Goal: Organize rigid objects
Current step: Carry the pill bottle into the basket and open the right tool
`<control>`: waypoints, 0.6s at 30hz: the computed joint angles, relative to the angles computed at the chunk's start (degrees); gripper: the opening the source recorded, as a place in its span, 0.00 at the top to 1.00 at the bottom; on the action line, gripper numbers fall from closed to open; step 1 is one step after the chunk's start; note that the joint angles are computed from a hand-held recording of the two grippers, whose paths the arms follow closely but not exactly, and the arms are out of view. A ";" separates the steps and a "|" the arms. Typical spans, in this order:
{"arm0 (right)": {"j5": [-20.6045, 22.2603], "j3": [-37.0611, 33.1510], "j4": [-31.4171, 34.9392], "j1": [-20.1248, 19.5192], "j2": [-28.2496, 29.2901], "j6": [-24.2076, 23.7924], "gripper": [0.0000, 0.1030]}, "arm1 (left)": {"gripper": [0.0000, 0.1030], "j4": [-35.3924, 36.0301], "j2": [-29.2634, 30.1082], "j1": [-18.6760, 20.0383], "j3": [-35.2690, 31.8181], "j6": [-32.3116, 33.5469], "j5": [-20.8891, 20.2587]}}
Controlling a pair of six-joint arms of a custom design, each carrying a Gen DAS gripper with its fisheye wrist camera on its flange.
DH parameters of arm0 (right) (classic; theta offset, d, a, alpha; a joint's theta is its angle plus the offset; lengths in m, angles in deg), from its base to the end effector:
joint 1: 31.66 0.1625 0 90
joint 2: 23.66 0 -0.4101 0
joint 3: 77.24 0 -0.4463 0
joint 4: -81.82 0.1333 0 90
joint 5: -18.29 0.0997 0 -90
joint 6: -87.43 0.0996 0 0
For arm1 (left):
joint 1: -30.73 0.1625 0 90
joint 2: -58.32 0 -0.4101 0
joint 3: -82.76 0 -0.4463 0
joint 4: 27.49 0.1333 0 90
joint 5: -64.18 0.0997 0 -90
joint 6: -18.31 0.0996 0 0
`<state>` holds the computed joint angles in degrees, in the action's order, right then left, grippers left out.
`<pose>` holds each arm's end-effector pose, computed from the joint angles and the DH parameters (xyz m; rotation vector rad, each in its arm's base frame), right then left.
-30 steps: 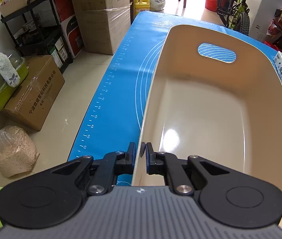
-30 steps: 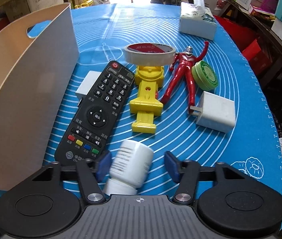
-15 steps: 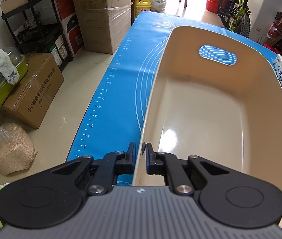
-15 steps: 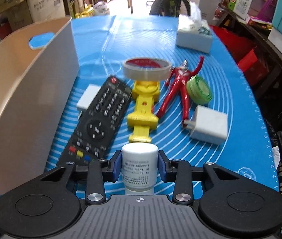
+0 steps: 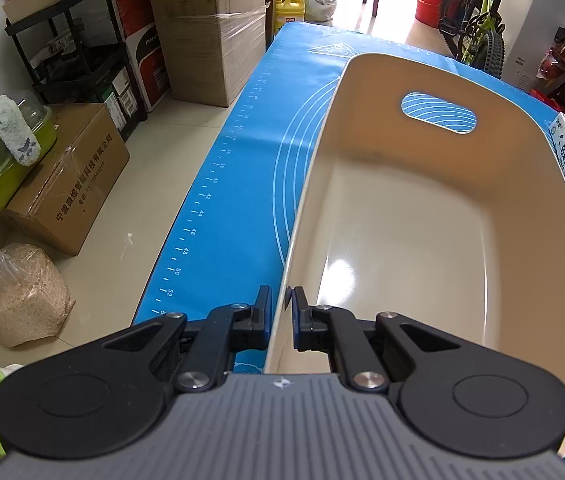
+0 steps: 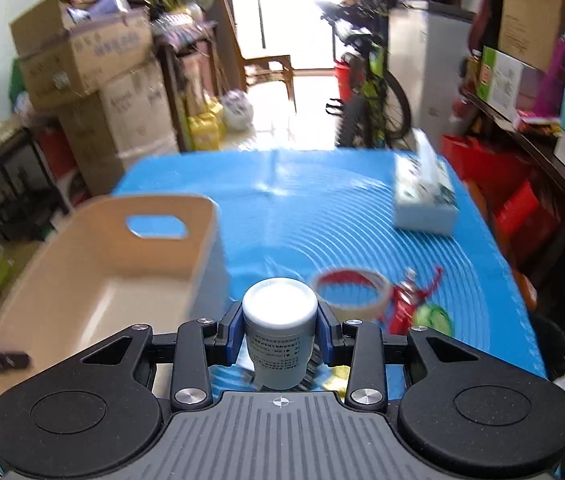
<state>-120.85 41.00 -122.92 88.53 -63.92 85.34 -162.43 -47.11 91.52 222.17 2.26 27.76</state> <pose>0.3140 -0.4244 -0.0015 0.3006 -2.2825 0.9863 0.0057 -0.4272 0.2693 0.1507 2.2653 -0.6414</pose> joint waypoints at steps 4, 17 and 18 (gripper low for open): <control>2.29 -3.11 0.82 1.18 1.78 -1.92 0.57 | 0.89 0.29 0.08 -0.01 -0.13 -0.55 0.01; 6.04 -12.07 5.19 3.33 9.76 -5.78 0.57 | 0.89 0.36 0.04 -0.09 -0.18 -0.82 -0.23; 6.19 -12.48 5.95 3.36 10.14 -5.82 0.57 | 0.89 0.35 0.03 -0.08 -0.17 -0.80 -0.21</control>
<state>-114.66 28.52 -116.98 91.89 -53.78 79.52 -162.08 -47.08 91.44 222.00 1.46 27.56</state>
